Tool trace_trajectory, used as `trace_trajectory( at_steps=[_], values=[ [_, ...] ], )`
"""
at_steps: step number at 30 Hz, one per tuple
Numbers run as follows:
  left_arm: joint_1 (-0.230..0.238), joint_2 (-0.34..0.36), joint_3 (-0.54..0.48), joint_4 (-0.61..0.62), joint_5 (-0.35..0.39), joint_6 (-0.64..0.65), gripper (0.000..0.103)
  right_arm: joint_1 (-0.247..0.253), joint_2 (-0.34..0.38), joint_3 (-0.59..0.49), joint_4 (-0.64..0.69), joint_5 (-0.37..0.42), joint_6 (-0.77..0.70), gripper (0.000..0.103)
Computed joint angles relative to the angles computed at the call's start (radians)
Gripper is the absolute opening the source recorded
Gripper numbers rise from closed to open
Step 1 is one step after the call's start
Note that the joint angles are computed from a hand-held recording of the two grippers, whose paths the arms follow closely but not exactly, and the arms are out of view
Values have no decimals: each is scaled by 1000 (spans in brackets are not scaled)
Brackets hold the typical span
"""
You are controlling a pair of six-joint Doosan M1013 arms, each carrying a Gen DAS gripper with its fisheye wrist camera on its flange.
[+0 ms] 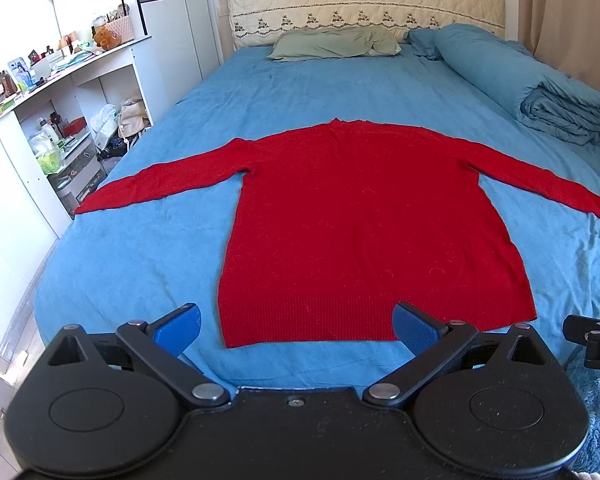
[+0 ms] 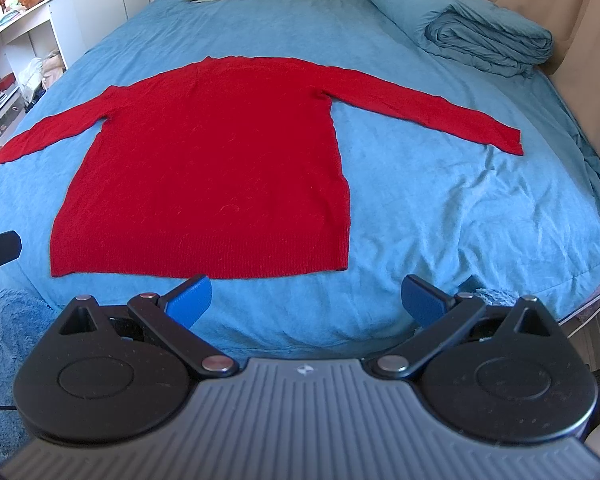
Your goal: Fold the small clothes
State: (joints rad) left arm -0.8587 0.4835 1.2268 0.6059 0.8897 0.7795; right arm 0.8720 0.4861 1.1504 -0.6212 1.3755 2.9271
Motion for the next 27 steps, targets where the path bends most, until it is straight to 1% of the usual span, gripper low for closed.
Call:
trace_trajectory(
  at_steps=[9, 27],
  values=[
    [7, -7, 9, -19, -18, 1, 103, 0, 0, 2, 9, -10, 4, 103],
    [7, -8, 10, -20, -20, 3, 103, -3, -1, -4, 12, -6, -6, 103]
  ],
)
